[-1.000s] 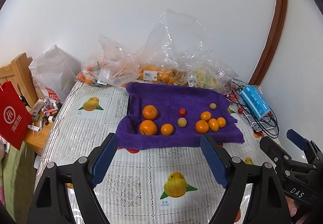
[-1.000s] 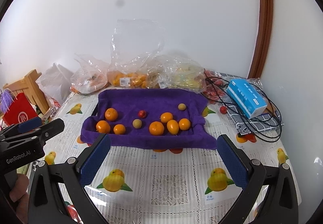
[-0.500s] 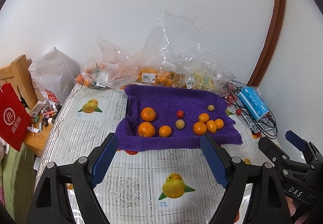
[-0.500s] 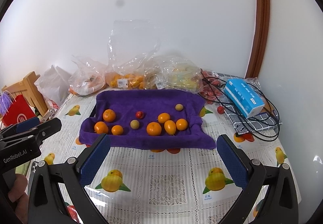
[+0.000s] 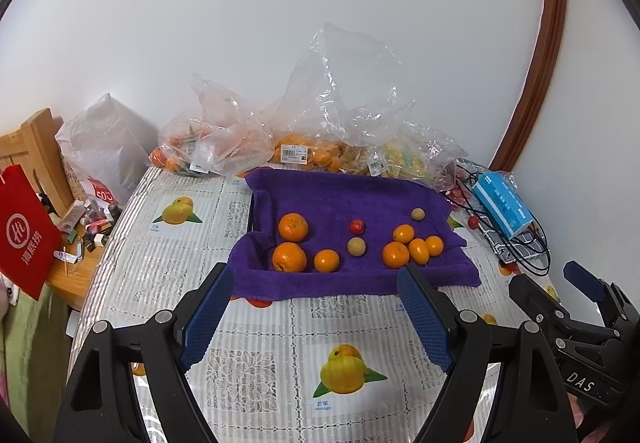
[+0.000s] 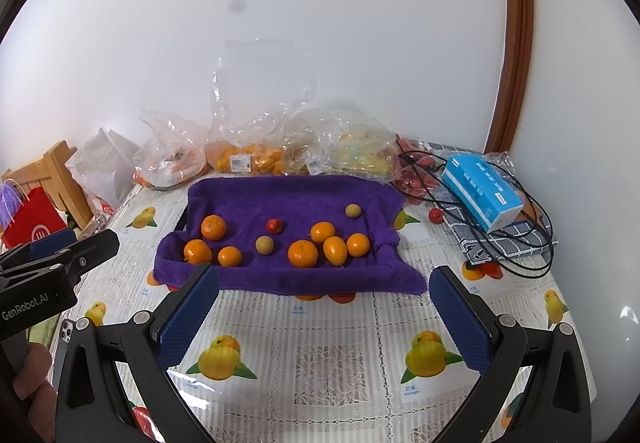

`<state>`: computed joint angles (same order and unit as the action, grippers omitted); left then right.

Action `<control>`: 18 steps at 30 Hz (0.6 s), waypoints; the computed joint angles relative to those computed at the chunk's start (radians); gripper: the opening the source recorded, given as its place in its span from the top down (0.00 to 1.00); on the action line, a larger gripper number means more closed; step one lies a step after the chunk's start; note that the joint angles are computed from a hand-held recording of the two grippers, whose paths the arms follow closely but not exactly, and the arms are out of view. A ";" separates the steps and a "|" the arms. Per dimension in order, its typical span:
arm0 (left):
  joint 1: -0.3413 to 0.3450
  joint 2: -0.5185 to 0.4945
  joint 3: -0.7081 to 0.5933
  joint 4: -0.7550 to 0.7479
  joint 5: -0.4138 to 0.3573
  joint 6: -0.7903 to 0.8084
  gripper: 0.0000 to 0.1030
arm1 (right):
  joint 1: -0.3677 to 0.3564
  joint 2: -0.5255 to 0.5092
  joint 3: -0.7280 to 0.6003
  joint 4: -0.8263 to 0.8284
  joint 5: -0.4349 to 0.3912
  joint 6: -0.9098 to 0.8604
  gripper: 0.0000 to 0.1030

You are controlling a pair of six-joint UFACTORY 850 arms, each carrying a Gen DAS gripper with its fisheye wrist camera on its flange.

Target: Organize fruits

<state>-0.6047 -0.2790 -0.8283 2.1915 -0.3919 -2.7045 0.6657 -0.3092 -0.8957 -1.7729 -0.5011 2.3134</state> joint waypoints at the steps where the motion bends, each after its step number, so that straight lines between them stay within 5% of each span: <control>1: 0.000 -0.001 -0.001 -0.003 0.000 0.003 0.19 | -0.002 0.000 0.000 0.001 0.003 -0.001 0.00; 18: -0.006 -0.013 -0.012 -0.010 -0.003 0.017 0.19 | -0.003 -0.007 -0.002 -0.010 -0.004 0.014 0.00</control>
<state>-0.6104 -0.2921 -0.8408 2.1819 -0.3947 -2.6876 0.6624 -0.3165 -0.8981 -1.7834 -0.5051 2.3274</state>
